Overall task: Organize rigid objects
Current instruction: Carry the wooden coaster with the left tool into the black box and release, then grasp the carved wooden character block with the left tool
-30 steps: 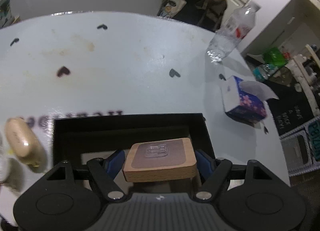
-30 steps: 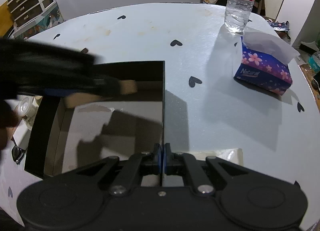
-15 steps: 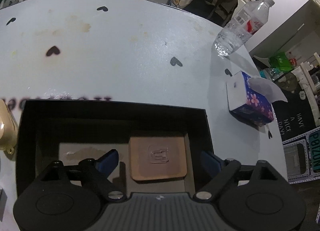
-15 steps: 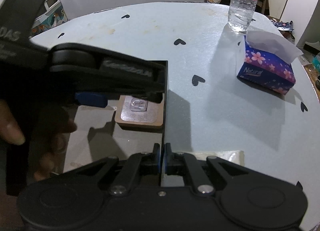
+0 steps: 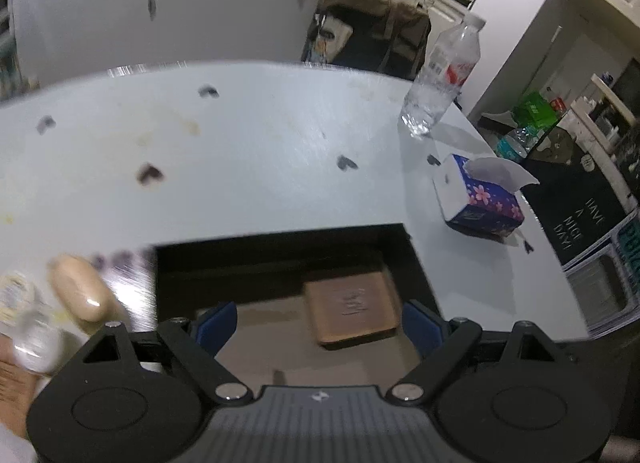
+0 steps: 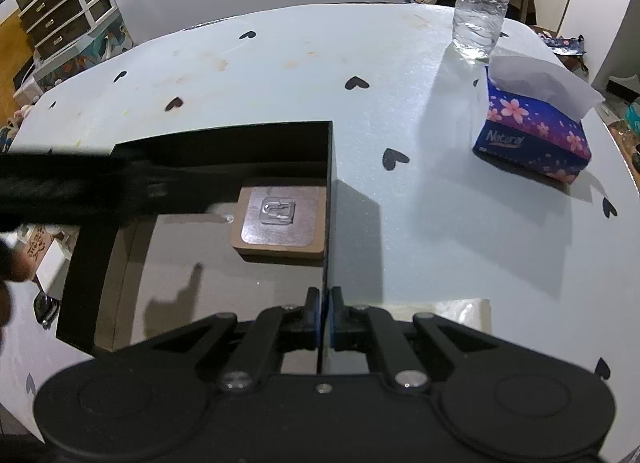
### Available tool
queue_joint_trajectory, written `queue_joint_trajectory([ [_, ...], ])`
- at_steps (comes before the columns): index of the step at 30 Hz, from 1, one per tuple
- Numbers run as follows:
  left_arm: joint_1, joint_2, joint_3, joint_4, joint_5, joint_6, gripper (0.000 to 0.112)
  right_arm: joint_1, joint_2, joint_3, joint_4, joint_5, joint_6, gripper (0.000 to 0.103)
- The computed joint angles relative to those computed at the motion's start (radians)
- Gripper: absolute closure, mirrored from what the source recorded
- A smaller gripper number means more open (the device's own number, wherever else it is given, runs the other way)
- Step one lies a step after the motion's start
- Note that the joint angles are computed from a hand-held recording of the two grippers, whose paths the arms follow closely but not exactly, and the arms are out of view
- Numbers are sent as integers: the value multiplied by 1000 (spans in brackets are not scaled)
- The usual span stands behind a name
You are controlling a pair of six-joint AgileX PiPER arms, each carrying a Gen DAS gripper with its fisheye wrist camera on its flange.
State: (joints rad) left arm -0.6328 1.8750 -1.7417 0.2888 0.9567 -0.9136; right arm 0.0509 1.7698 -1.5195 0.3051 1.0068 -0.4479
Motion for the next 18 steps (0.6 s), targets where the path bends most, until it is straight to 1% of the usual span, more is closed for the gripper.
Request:
queue_joint_trajectory([
  [4,-33,-99,125,132,4,-67,23,2,-2,4,-3,-6,12,99],
  [8,-50,-220,292,233,-15,-167,21,5,-6,10,-10,-13,27,99],
  [11,-49,-310,411,277,-28,-231,19,8,-6,10,-15,-16,36,99],
  [18,-26,-500,667,339,-50,-343,19,6,-4,9,-15,-14,47,99],
])
